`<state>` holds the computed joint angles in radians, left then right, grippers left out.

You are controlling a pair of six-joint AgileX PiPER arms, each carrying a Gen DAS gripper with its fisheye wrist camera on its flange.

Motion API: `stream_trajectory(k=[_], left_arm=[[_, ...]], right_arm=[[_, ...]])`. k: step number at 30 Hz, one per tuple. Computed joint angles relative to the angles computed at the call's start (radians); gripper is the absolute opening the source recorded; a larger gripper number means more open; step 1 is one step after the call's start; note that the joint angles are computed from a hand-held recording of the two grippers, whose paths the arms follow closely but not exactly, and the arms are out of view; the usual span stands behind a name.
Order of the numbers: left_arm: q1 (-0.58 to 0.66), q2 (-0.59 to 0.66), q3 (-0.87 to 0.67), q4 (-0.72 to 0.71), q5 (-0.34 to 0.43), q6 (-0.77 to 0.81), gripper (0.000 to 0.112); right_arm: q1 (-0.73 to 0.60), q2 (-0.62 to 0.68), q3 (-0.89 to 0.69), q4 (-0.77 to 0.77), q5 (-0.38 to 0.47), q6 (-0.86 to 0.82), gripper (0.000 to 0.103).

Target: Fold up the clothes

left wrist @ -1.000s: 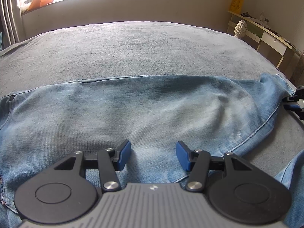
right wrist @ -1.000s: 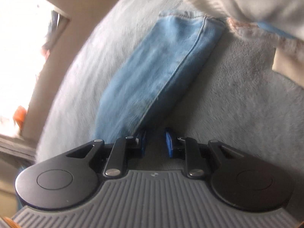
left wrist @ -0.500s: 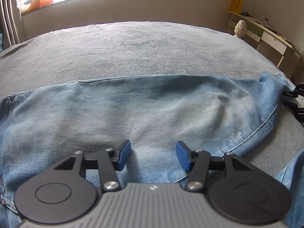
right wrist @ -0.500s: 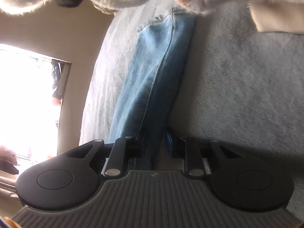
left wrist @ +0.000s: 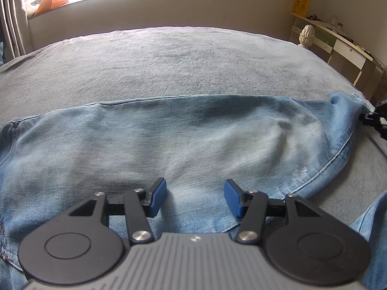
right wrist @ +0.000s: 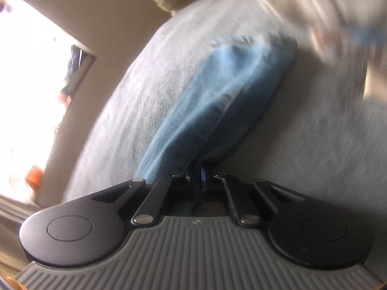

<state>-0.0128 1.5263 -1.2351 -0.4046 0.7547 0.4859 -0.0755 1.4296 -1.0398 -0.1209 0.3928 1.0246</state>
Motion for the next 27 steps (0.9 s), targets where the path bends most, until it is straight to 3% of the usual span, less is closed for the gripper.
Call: stream_trajectory(k=[4, 10, 14, 19, 23, 27], left_arm=[[0.004, -0.002, 0.002, -0.009, 0.002, 0.006, 0.055], [0.010, -0.002, 0.001, -0.018, 0.008, 0.016, 0.055], [0.010, -0.004, 0.006, -0.021, 0.005, 0.023, 0.055], [0.011, -0.007, 0.012, -0.026, -0.001, 0.032, 0.055], [0.011, -0.009, 0.018, -0.030, -0.006, 0.039, 0.055], [-0.002, -0.013, 0.022, -0.008, -0.017, 0.018, 0.055]], right_arm=[[0.100, -0.051, -0.055, -0.264, 0.200, 0.033, 0.001], [0.157, -0.039, -0.117, -0.294, 0.435, -0.063, 0.001], [0.157, 0.006, -0.149, -0.284, 0.496, -0.093, 0.001], [0.239, -0.012, -0.178, -0.428, 0.620, -0.031, 0.005], [0.323, -0.085, -0.133, -0.573, 0.596, 0.001, 0.006], [0.321, -0.022, -0.182, -0.658, 0.540, -0.058, 0.006]])
